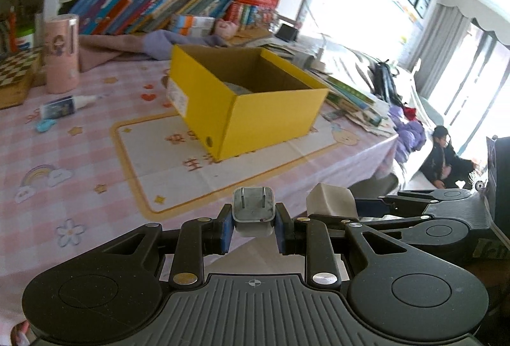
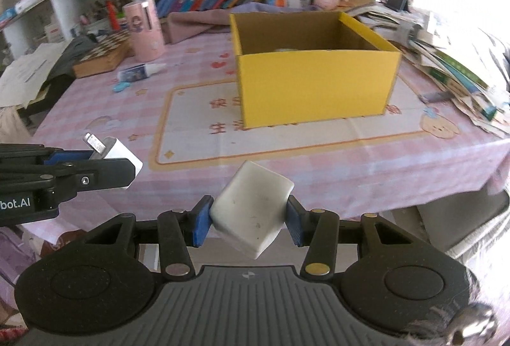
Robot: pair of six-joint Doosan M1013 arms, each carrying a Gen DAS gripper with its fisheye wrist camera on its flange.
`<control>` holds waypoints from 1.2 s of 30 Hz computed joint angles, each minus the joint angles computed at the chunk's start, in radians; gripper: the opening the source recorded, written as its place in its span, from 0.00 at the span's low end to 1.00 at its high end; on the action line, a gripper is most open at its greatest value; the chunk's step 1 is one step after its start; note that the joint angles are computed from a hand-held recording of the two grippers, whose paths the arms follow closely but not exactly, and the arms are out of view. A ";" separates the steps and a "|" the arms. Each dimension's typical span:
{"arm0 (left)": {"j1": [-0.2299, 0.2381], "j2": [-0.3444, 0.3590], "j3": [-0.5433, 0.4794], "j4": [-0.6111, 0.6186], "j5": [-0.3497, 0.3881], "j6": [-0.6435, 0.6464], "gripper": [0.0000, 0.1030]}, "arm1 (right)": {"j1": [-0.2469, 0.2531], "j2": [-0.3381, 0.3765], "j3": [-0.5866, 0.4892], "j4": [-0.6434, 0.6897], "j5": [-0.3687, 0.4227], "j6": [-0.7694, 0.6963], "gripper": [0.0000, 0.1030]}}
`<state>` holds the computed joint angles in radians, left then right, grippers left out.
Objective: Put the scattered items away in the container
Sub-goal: 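Carry the charger plug and sponge with both tools toward the yellow box, then lower both items into the yellow box and open both tools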
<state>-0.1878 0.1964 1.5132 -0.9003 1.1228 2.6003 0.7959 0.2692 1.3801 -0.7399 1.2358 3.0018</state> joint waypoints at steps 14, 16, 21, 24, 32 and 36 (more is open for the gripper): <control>-0.056 0.024 -0.033 -0.007 0.006 0.026 0.24 | -0.026 -0.032 0.035 -0.016 0.024 0.028 0.44; -0.062 0.027 -0.038 -0.007 0.004 0.028 0.24 | -0.032 -0.035 0.038 -0.017 0.022 0.026 0.44; -0.075 0.038 -0.053 -0.003 -0.003 0.022 0.24 | -0.046 -0.043 0.047 -0.016 0.011 0.020 0.44; -0.083 0.045 -0.062 -0.001 -0.006 0.022 0.24 | -0.056 -0.047 0.052 -0.018 0.004 0.018 0.44; -0.104 0.067 -0.093 -0.016 -0.024 0.041 0.24 | -0.088 -0.060 0.068 -0.045 -0.021 0.020 0.44; -0.118 0.080 -0.114 -0.037 -0.043 0.071 0.24 | -0.108 -0.067 0.074 -0.063 -0.032 0.009 0.43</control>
